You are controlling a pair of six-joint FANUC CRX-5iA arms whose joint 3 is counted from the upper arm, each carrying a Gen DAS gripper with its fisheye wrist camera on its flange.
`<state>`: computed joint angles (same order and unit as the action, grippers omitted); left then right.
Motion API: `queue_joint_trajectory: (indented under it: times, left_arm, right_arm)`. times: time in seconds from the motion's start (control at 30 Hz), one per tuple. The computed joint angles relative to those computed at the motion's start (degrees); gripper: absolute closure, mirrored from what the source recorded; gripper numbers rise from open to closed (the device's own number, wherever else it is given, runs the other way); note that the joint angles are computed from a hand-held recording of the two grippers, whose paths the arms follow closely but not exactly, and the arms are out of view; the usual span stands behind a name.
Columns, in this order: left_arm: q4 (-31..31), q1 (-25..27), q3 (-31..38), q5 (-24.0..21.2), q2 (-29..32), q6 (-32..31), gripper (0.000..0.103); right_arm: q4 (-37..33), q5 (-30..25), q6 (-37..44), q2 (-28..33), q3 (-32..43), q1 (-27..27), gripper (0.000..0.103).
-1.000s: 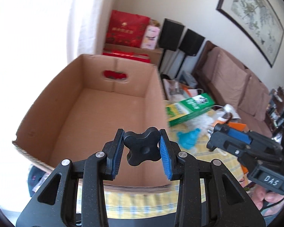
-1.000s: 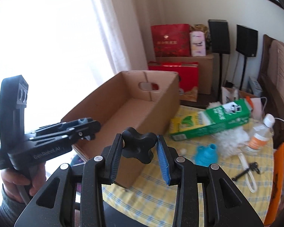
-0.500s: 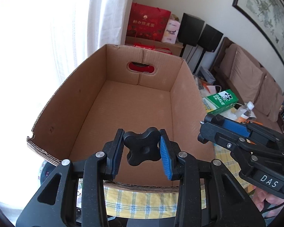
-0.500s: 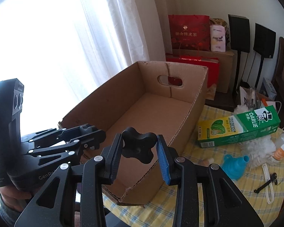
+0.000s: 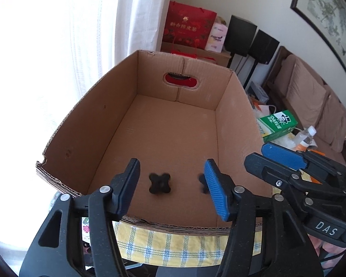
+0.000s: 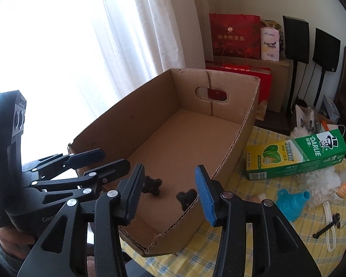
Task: Organize objects
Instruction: 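Carry both knobs over the cardboard box and open both grippers to drop them, then withdraw both grippers from the box back over the table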
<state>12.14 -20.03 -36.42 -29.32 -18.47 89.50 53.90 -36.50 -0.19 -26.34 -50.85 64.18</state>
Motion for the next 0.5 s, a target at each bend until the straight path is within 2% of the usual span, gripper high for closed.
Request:
queue_joint_trajectory:
  times: [0.03, 0.1, 0.2, 0.33, 0.5]
  left_arm:
    - [-0.23, -0.08, 0.00, 0.13, -0.21, 0.34, 0.040]
    - [-2.75, -0.66, 0.53, 0.38, -0.73, 3.19, 0.025]
    - [-6.82, -1.89, 1.38, 1.01, -1.54, 7.50, 0.013]
    - [-9.58, -3.28, 2.24, 1.19, -2.13, 11.23, 0.009]
    - [-10.82, -4.81, 2.67, 2.12, -2.31, 13.52, 0.005]
  right_arm:
    - [0.37, -0.60, -0.37, -0.42, -0.17, 0.29, 0.056]
    - [1.13, -2.28, -1.28, -1.60, -0.63, 1.01, 0.055]
    - [2.42, -5.09, -2.99, -3.46, -1.55, 2.09, 0.046]
    - [4.38, -10.80, -6.25, -6.51, -3.16, 4.36, 0.018]
    - [4.08, -16.48, -7.16, -10.02, -4.23, 6.98, 0.013]
